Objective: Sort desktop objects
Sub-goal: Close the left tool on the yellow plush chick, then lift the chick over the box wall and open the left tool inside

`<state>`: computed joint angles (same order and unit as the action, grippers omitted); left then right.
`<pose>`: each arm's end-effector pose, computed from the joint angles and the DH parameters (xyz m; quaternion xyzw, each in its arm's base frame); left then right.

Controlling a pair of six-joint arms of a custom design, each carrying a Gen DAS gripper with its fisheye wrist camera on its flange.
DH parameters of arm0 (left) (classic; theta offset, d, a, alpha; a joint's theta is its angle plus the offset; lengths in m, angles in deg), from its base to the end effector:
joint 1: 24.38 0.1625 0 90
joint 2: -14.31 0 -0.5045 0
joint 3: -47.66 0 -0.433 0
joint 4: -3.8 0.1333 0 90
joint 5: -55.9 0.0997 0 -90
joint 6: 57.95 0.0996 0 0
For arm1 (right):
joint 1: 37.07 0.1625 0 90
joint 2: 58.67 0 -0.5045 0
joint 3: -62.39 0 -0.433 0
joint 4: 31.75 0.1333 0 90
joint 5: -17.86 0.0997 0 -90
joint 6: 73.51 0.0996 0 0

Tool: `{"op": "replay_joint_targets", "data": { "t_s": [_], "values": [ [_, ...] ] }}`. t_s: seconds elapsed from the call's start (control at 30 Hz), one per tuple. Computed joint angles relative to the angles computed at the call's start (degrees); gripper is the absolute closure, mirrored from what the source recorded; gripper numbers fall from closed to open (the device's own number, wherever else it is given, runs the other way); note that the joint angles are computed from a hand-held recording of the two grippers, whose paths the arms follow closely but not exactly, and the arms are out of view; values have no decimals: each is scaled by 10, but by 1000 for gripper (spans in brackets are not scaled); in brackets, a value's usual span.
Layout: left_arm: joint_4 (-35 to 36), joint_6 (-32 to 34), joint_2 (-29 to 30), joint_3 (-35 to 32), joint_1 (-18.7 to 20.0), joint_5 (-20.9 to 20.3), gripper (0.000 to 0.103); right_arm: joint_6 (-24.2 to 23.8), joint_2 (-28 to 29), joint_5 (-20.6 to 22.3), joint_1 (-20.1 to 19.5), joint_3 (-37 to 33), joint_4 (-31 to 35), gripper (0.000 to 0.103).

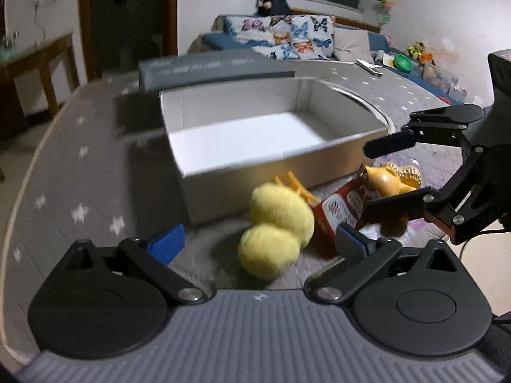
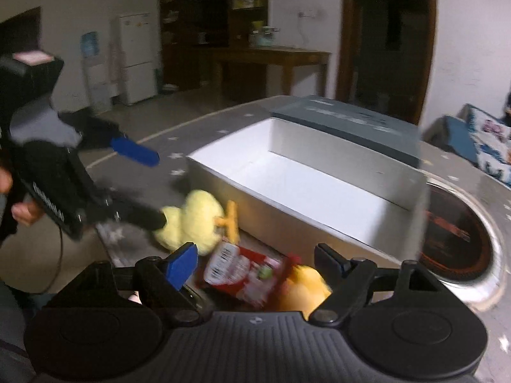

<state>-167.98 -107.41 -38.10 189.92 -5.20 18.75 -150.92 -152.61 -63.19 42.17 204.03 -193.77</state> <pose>-0.3071 -0.3320 0.0557 0.1963 0.8720 -0.3536 0.2757 0.0737 -0.4091 0.2970 0.5492 -0.8053 0.2039 0.0913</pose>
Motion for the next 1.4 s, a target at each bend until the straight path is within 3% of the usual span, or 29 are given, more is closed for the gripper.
{"op": "replay_joint_targets", "data": {
  "t_s": [0.17, 0.43, 0.87, 1.4],
  "values": [
    [-33, 0, 12, 4, 23, -21, 16, 21, 31, -21, 32, -23, 42, 21],
    [-81, 25, 31, 4, 48, -50, 26, 114, 74, -48, 53, -69, 101, 21],
    [-165, 110, 68, 0, 57, -47, 52, 141, 116, -87, 83, -84, 122, 25],
    [-194, 125, 81, -3, 61, -51, 55, 179, 116, -91, 89, -79, 115, 30]
  ]
}}
